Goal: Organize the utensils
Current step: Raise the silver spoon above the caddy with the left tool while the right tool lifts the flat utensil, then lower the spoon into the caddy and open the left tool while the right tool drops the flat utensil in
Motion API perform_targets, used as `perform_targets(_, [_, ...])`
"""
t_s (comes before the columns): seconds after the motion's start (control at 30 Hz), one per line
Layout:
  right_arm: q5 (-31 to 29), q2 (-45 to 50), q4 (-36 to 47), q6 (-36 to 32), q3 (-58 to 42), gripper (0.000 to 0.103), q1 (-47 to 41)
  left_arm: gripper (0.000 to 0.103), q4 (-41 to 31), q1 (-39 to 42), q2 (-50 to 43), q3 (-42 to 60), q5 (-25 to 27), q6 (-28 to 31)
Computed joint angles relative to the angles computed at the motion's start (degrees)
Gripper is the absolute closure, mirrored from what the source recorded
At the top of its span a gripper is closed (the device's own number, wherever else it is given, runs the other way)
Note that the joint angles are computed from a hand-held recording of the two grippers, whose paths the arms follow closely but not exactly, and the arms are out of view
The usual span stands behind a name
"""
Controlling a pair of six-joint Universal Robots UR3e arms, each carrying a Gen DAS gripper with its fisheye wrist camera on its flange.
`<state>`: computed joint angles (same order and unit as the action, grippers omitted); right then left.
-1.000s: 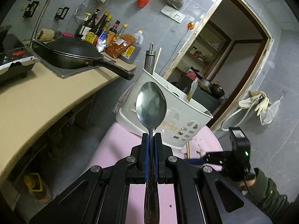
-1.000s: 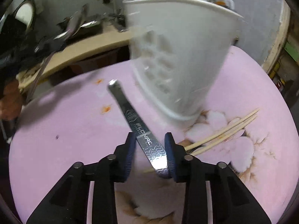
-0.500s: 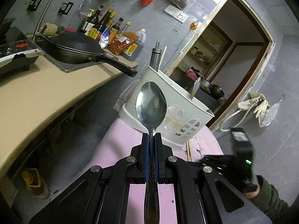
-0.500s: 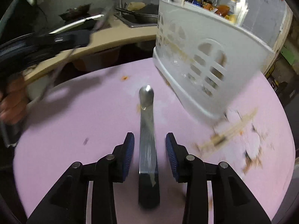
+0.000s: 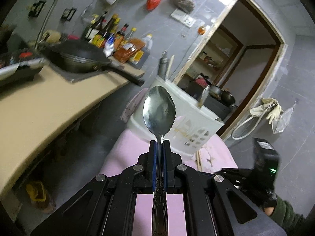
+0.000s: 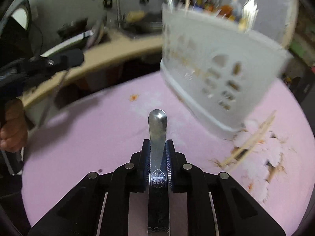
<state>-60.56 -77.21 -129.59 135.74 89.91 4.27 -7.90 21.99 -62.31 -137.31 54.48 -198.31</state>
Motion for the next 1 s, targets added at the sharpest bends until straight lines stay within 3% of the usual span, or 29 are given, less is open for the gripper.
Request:
perform_targets(0.1, [8.33, -8.38, -11.07, 3.10, 11.66, 0.090, -5.62, 0.100, 5.62, -2.11, -4.57, 3.61, 0.47, -1.01])
perform_targets(0.17, [14.50, -12.28, -20.68, 8.82, 17.87, 0.090, -9.67, 0.100, 8.87, -2.98, -8.03, 6.78, 0.05, -1.61])
perform_targets(0.27, [21.40, -13.34, -32.78, 18.42, 20.89, 0.090, -13.83, 0.100, 13.14, -4.54, -14.59, 14.30, -0.07, -2.87])
perform_targets(0.37, [23.10, -9.30, -44.43, 28.76, 17.23, 0.090, -13.62, 0.100, 16.93, -5.64, -20.88, 22.19, 0.06, -4.18])
perform_targets(0.53, [24.65, -1.21, -56.81, 43.85, 5.46, 0.090, -13.87, 0.100, 19.81, -6.46, -32.14, 36.68, 1.36, -7.75])
perform_targets(0.73, [20.17, 16.90, -68.38, 60.64, -14.84, 0.090, -9.57, 0.100, 20.73, -9.15, -43.96, 48.76, 7.92, -9.39])
perform_targets(1.0, [13.58, 26.95, -74.97, 66.27, -22.73, 0.090, -7.69, 0.100, 25.47, -15.92, -52.71, 53.23, 22.38, -5.94])
